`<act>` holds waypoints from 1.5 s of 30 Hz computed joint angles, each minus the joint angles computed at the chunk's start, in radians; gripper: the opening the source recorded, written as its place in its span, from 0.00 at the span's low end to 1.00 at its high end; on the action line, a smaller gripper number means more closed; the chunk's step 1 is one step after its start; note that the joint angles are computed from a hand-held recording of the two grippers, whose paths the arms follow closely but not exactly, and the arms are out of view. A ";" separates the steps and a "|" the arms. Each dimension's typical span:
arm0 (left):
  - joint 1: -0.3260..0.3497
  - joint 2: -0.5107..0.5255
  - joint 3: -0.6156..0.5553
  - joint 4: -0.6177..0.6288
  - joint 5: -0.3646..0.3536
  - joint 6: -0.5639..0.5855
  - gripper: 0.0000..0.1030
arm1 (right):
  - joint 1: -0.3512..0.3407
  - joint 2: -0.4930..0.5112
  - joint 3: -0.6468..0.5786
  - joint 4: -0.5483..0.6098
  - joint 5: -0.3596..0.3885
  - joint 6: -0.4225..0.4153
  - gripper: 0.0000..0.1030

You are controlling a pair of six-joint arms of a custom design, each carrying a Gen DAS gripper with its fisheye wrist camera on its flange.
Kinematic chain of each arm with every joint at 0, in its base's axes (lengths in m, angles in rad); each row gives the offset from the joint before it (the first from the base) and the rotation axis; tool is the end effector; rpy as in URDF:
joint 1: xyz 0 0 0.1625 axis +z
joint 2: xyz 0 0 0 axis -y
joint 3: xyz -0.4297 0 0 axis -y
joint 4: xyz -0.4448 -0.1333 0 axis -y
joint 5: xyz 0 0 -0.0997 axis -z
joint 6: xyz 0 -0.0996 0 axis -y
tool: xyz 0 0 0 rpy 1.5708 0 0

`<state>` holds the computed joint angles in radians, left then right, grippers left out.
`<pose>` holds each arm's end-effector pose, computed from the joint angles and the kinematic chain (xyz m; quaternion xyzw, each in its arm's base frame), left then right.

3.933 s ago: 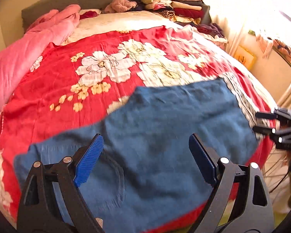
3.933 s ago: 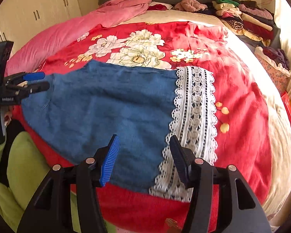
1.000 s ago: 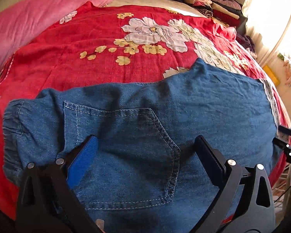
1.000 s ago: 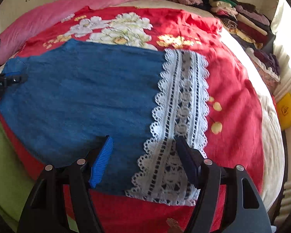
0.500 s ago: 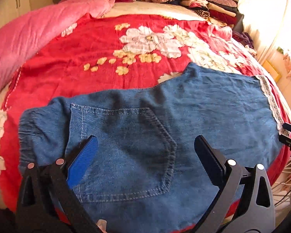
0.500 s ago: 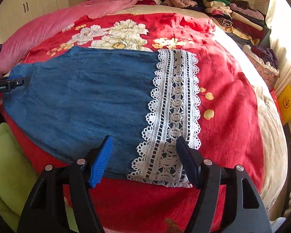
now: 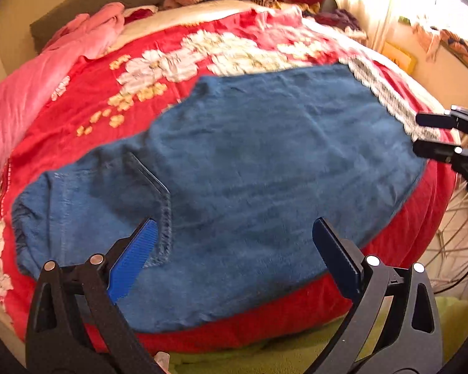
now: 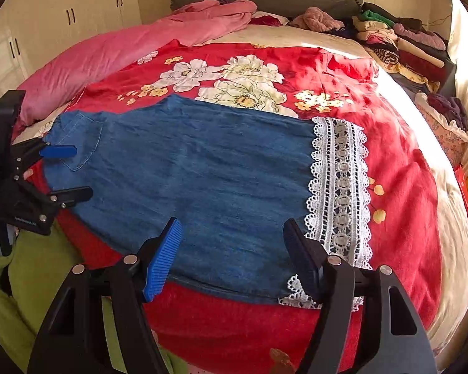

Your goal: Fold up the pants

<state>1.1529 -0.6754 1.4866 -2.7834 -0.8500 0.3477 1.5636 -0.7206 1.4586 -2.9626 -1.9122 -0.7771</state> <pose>-0.1276 -0.7778 0.0787 0.2773 0.8769 -0.1986 0.3388 0.0943 -0.7889 0.1329 0.2999 -0.8855 0.2309 0.2696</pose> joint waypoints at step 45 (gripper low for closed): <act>-0.050 -0.062 0.072 -0.055 -0.052 0.006 0.91 | -0.011 -0.064 0.060 -0.075 0.042 0.075 0.95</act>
<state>1.1028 -0.7370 1.5588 -2.8381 -0.9020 0.3539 1.5523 -0.7851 1.5183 -3.0375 -1.8697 -0.7022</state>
